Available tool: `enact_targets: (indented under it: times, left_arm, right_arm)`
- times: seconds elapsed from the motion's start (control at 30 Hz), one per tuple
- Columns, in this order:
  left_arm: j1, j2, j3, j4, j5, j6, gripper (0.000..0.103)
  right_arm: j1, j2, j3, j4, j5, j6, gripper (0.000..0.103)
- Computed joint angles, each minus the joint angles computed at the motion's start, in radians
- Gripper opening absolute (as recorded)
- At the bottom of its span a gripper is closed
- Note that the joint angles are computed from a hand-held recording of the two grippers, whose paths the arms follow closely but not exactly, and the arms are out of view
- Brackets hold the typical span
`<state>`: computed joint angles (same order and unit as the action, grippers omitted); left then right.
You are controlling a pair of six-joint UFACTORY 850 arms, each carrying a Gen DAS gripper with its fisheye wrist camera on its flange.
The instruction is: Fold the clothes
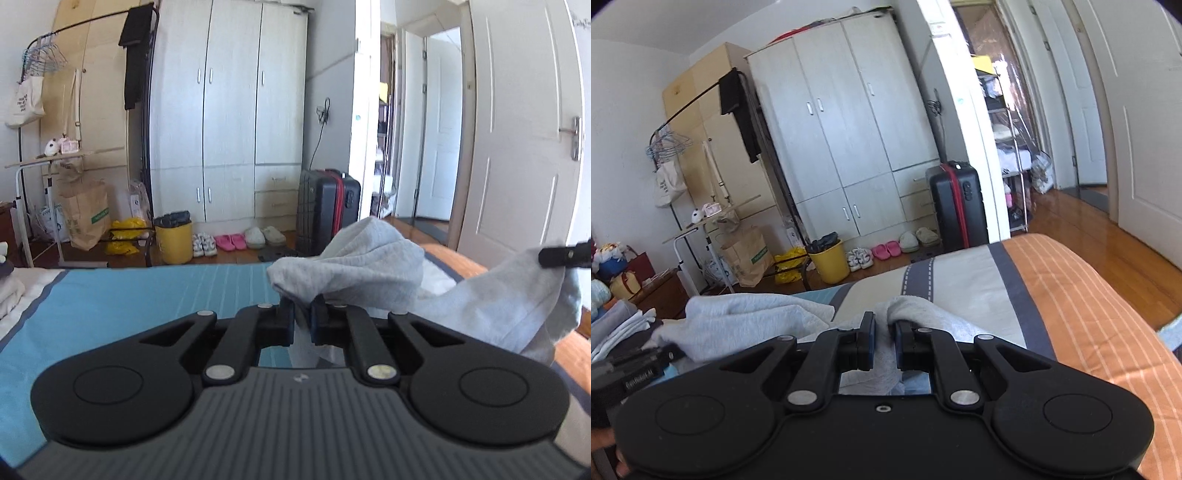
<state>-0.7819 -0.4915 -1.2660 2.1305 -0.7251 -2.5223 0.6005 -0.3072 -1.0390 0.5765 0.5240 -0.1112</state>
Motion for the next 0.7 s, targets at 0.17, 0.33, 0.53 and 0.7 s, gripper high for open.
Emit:
enact_targets:
  times: [0.17,0.33,0.53,0.7]
  left_arm:
    - [-0.018,0.040,0.016,0.018,-0.127,0.023,0.007]
    - [-0.008,0.076,0.051,-0.068,-0.217,0.041,0.007]
    - [0.049,0.096,0.069,-0.123,-0.078,-0.061,0.007]
    - [0.111,0.113,0.101,-0.080,0.048,-0.223,0.007]
  right_arm:
    - [0.011,0.014,0.015,-0.108,0.029,0.055,0.013]
    - [0.003,0.007,0.012,-0.265,0.025,0.169,0.013]
    - [0.041,-0.038,-0.046,-0.150,-0.065,-0.057,0.013]
    - [0.039,-0.052,-0.067,-0.151,-0.108,-0.077,0.012]
